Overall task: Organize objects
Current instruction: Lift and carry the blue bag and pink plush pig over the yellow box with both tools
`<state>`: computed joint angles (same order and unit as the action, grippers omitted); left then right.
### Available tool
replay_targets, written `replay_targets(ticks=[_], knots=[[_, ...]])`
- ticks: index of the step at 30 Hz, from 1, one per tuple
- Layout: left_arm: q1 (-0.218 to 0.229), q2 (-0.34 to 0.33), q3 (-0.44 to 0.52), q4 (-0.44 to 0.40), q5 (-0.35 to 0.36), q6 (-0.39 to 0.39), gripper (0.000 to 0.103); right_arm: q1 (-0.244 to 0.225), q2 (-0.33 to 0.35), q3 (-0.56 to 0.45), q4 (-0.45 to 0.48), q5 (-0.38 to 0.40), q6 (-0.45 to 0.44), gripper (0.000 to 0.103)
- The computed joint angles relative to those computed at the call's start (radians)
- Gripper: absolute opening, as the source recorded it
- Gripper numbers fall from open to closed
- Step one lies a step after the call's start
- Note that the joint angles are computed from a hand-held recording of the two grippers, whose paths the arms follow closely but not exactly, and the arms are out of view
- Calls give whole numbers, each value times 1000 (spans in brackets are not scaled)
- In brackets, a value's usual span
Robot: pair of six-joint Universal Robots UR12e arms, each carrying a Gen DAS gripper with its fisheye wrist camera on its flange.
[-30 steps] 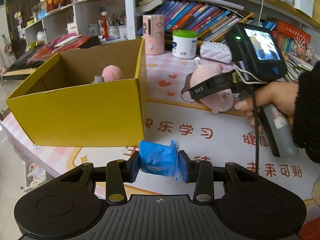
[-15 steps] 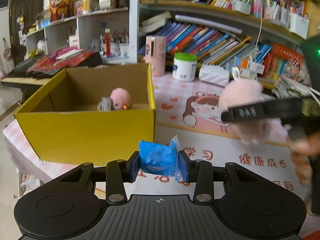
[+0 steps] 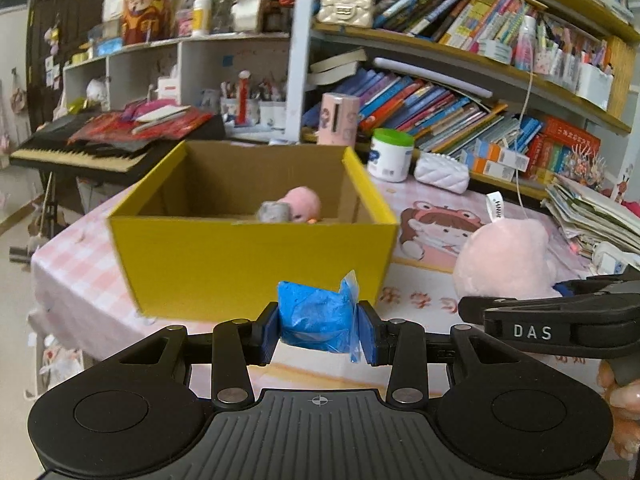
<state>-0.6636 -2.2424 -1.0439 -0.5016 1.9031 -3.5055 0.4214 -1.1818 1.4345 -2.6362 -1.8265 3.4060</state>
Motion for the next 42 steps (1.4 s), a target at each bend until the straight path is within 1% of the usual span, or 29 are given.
replay_targets(ticks=[4, 9, 12, 16, 23, 32, 42], knots=[[15, 45, -74, 29, -20, -20, 38, 30, 4, -11, 30, -18, 10, 59], [29, 95, -160, 83, -41, -15, 38, 67, 11, -26, 66, -43, 28, 59], [37, 121, -203, 100, -54, -13, 39, 88, 15, -34, 86, -48, 31, 59], [47, 152, -253, 117, -72, -1, 39, 115, 21, -39, 105, -51, 37, 59], [65, 202, -332, 137, -90, 30, 39, 150, 38, -57, 129, -56, 92, 59], [84, 242, -391, 166, -91, 40, 39, 178, 64, -93, 143, -54, 103, 59], [95, 247, -402, 181, -105, 31, 39, 186, 74, -116, 141, -86, 120, 59]])
